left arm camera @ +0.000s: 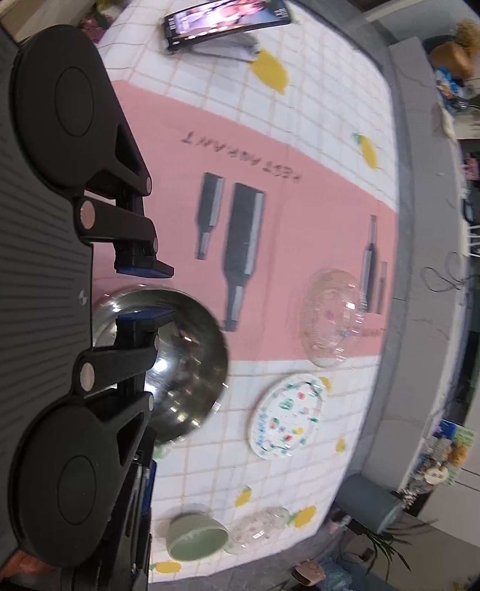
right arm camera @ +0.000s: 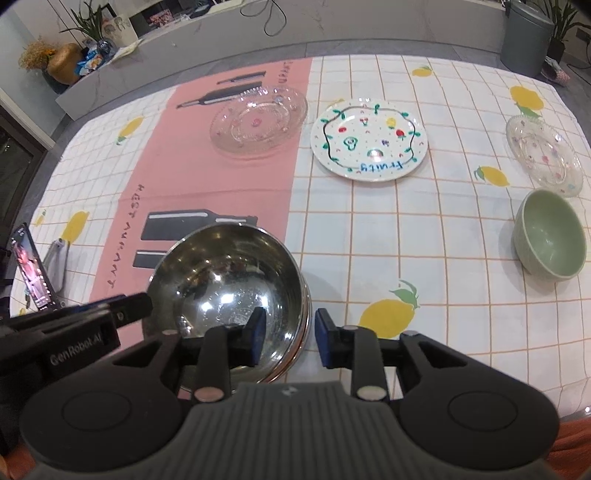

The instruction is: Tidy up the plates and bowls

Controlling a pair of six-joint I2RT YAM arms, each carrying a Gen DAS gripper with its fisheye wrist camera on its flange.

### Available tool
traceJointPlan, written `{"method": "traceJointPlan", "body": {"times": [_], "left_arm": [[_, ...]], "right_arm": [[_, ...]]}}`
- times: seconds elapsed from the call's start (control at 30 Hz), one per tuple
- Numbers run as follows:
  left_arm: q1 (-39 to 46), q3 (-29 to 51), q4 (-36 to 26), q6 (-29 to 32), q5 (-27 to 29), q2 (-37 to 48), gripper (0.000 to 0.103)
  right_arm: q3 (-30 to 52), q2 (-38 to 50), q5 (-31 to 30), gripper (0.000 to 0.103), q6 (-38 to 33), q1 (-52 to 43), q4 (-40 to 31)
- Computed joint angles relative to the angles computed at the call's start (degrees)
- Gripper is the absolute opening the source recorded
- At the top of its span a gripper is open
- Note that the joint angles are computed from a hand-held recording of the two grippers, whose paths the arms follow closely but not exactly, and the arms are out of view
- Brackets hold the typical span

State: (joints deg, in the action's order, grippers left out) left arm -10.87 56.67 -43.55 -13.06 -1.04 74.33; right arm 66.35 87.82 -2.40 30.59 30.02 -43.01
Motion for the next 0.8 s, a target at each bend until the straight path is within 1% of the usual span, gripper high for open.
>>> {"method": "traceJointPlan", "body": {"times": [0.13,0.27,0.33,0.43,0.57,0.7,0.8], "left_arm": [[-2.9,-0.4,2.2,0.4,-0.8,-3.4,0.025],[-9.1,-1.2,5.4,1.1,-1.4,-5.7,0.028],[-12.5,-1.0,6.8,0.2,-0.9,-5.4,0.029],[-17.2,0.0,8.7,-1.7,-0.3,-3.0,0.029],[-23.1,2.2,11.3,-4.7,-1.7,2.7,0.029],[-27.0,4.6,14.2,-7.2,-1.4,8.4,0.029],[-29.0,6.0,16.5,-8.7,-1.3,12.0,0.029]], "right_arm": [[-1.7,-3.4,-0.6,0.036,-2.2,-2.0,0.4],[-4.1,-6.4,-0.1,0.036,-5.1,-5.9,0.5],[-5.6,-7.6,1.2,0.036,-6.4,-8.2,0.8],[-8.0,-9.3,1.1,0.038,-8.0,-13.3,1.0],[-11.5,-11.4,-0.8,0.04,-10.0,-22.3,2.1],[-14.8,-12.5,1.4,0.041,-11.1,-30.0,5.2],[-16.5,-12.1,1.4,0.041,-11.3,-35.5,8.1]]}}
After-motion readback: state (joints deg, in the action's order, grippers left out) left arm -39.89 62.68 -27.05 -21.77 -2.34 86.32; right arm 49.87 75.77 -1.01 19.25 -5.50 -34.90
